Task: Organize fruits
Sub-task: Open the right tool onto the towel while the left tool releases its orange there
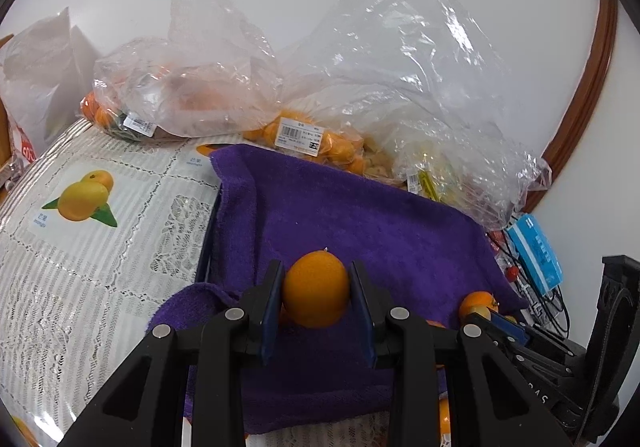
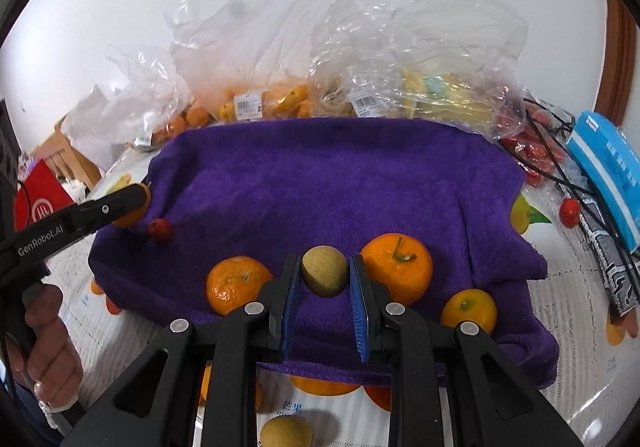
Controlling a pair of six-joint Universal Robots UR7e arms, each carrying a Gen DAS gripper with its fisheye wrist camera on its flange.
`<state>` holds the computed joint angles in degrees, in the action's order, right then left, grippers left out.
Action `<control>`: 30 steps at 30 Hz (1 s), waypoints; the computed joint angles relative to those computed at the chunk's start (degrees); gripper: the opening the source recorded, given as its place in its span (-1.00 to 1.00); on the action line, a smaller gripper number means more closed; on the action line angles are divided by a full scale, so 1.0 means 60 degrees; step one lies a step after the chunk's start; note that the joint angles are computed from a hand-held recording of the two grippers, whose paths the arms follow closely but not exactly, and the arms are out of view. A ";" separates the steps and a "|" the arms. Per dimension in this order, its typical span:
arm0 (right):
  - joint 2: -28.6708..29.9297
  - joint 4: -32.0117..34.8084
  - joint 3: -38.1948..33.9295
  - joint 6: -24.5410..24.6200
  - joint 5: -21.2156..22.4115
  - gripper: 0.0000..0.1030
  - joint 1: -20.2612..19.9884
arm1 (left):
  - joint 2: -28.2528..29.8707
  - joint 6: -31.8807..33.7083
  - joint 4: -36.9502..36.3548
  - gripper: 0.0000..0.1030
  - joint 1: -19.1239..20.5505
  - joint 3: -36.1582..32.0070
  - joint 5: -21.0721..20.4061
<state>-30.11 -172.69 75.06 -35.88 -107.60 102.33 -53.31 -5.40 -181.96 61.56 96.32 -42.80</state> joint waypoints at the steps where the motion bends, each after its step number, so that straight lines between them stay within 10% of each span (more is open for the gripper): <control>1: 0.0018 0.0087 -0.0046 0.0005 -0.0031 -0.53 -0.0001 | 0.0020 -0.0009 0.0069 -0.40 0.0001 -0.0020 0.0015; 30: -0.0044 0.0155 0.0029 -0.0129 0.0020 -0.31 0.0021 | 0.0073 0.0068 0.0716 -0.29 -0.0073 -0.0085 0.0029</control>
